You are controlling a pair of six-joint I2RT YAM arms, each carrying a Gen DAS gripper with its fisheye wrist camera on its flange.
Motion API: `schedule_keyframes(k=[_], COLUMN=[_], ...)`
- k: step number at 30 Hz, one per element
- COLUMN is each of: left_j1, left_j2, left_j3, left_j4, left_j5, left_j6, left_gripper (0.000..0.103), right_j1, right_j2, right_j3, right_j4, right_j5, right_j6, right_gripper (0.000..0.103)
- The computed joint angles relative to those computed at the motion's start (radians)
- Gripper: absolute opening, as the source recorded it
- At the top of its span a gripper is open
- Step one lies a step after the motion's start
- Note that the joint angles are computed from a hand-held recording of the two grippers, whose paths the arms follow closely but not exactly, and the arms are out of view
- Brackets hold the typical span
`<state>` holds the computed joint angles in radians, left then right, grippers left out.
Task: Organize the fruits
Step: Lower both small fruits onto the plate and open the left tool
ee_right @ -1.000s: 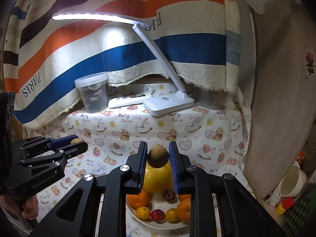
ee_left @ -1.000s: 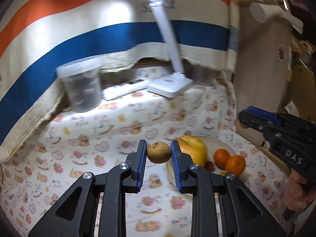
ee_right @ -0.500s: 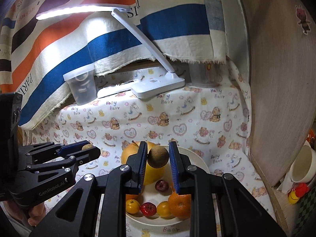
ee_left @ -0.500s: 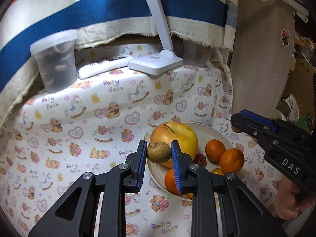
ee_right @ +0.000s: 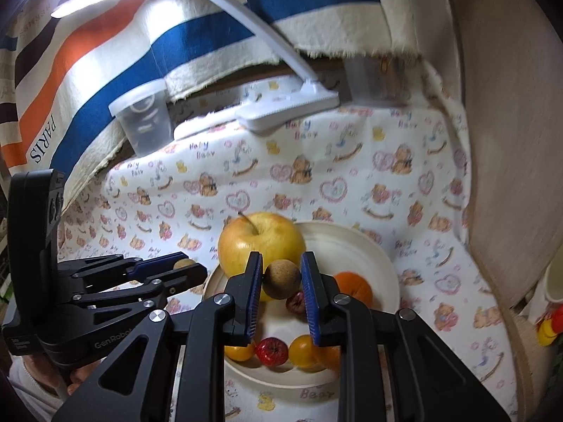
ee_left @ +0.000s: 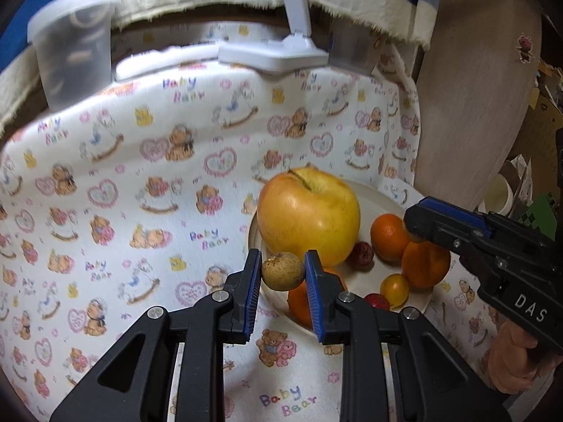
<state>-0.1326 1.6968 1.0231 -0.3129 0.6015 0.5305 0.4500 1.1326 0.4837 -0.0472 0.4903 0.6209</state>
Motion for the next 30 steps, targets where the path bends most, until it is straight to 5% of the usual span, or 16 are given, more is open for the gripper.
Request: schedule_keyframes(k=[4, 17, 25, 30], left_j1=[0.008, 0.009, 0.022, 0.023], left_j2=[0.072, 0.098, 0.070, 0.026], left_j3=[0.072, 0.076, 0.050, -0.010], left_j4=[-0.101, -0.064, -0.007, 0.095], left_j5=[0.026, 0.012, 0.011, -0.011], left_j6=[0.005, 0.004, -0.011, -0.034], left_gripper=[0.024, 0.025, 0.068, 0.073], right_j1=[-0.014, -0.015, -0.045, -0.038], right_j2=[0.052, 0.173, 0.195, 0.206], right_j3=[0.007, 0.049, 0.050, 0.055], right_j4=[0.021, 0.009, 0.011, 0.008], right_j5=[-0.063, -0.113, -0.169, -0.156], right_j6=[-0.006, -0.005, 0.002, 0.002], right_gripper=[0.024, 0.024, 0.023, 0.023])
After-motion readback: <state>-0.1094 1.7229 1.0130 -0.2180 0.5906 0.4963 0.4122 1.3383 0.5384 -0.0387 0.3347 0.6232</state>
